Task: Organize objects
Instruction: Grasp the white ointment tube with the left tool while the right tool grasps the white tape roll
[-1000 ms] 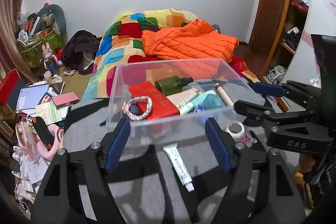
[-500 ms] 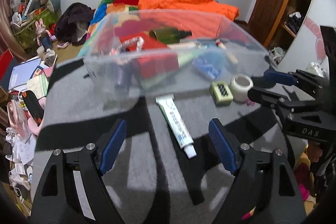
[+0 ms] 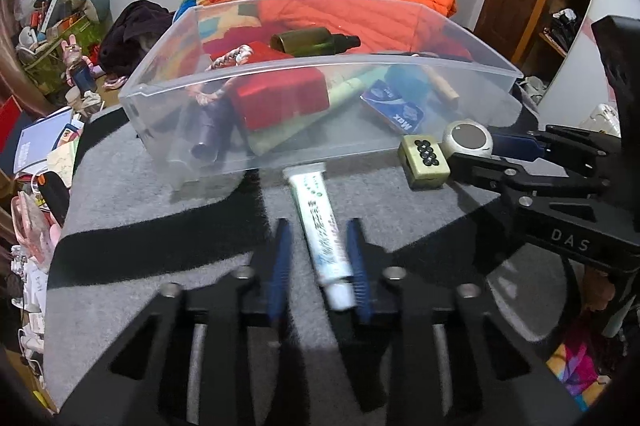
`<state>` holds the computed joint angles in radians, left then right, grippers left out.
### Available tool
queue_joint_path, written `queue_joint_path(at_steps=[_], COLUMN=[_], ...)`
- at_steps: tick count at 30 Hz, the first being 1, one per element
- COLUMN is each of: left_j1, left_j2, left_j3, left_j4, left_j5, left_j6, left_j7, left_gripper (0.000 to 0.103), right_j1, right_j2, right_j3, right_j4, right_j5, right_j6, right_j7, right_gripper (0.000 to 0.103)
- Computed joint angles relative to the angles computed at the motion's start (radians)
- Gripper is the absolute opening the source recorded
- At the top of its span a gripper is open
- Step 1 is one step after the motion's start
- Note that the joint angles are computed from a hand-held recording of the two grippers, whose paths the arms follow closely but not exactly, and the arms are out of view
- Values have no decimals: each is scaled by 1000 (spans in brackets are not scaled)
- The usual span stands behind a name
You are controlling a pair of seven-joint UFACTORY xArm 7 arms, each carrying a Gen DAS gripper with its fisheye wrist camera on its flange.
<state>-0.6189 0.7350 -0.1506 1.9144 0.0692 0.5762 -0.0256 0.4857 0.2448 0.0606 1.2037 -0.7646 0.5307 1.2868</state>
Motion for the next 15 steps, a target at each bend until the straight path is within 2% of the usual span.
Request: queue_joint_path(at_steps=[9,15], left_j1=[57,67], left_j2=[-92,-158], left_j3=[-45,-51], left_j4=[-155,-239], left_j5=[-58,-70], left_j6=[-82,-149], left_j7=[46,51], left_gripper=[15,15], right_j1=[8,11], right_j2=[-35,-78], right_j3=[11,26], right_j4=[-37,-60], right_j5=[-28,-79], right_j6=[-30,-49], right_j7=[33,86], right_gripper=[37,37])
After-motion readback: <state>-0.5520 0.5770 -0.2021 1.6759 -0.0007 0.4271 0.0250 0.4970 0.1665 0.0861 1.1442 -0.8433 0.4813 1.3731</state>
